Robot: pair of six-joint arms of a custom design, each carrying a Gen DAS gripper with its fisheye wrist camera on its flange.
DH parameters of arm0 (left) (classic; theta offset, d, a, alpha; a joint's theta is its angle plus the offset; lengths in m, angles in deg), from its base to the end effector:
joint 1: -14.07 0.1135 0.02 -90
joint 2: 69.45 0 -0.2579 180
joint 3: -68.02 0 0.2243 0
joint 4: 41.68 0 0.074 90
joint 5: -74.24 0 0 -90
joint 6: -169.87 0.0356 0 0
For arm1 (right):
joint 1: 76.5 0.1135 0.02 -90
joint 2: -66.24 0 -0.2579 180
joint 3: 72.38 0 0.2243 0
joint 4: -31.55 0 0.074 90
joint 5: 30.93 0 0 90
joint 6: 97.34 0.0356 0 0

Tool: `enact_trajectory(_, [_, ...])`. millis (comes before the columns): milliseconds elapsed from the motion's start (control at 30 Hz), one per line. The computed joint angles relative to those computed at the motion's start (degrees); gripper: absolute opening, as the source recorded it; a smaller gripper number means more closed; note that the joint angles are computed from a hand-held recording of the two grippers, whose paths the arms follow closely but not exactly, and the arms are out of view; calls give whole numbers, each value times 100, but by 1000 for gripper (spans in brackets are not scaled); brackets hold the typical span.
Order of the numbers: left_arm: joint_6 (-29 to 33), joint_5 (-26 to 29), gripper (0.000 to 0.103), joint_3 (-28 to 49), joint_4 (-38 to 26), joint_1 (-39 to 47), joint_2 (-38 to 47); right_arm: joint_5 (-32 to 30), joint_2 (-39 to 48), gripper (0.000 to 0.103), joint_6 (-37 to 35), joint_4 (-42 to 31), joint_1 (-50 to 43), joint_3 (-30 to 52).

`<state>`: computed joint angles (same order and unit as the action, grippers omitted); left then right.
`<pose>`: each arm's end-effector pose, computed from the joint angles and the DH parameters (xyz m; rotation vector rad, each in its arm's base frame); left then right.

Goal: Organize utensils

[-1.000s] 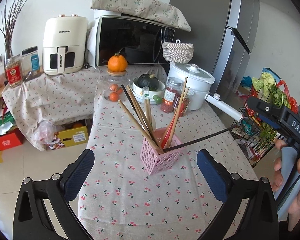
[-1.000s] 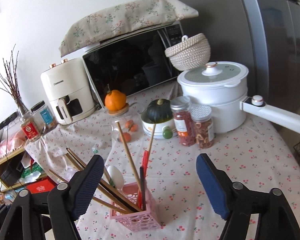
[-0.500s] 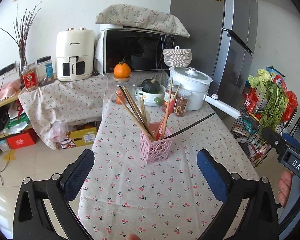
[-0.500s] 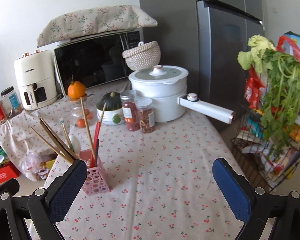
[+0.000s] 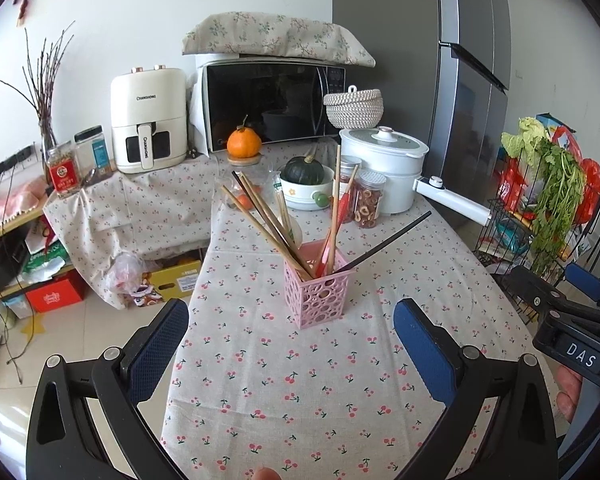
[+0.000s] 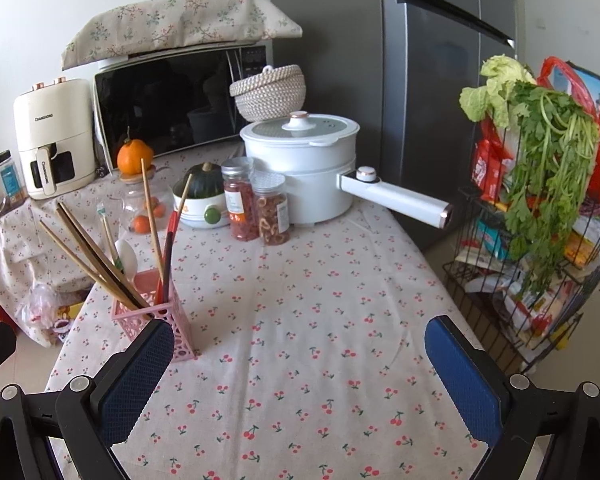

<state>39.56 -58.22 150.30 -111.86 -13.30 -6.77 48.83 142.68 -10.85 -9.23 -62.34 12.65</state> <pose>0.1679 -0.0598 0.3404 -0.5443 2.1210 0.2671 0.2637 0.0731 0.3396 -0.4322 2.0932 0.2998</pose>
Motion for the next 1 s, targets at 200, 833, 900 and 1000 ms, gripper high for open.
enact_trajectory(200, [-7,108,103,-45,-7,23,30,85,-6,103,2,-10,96,-45])
enact_trajectory(833, [1,276,103,-51,-66,66,81,243,39,103,-16,-29,215,-59])
enact_trajectory(900, [-9,277,103,-52,-63,62,89,249,41,103,-17,-28,217,-58])
enact_trajectory(1000, [-6,275,103,-57,-57,61,92,241,45,103,-11,-34,214,-53])
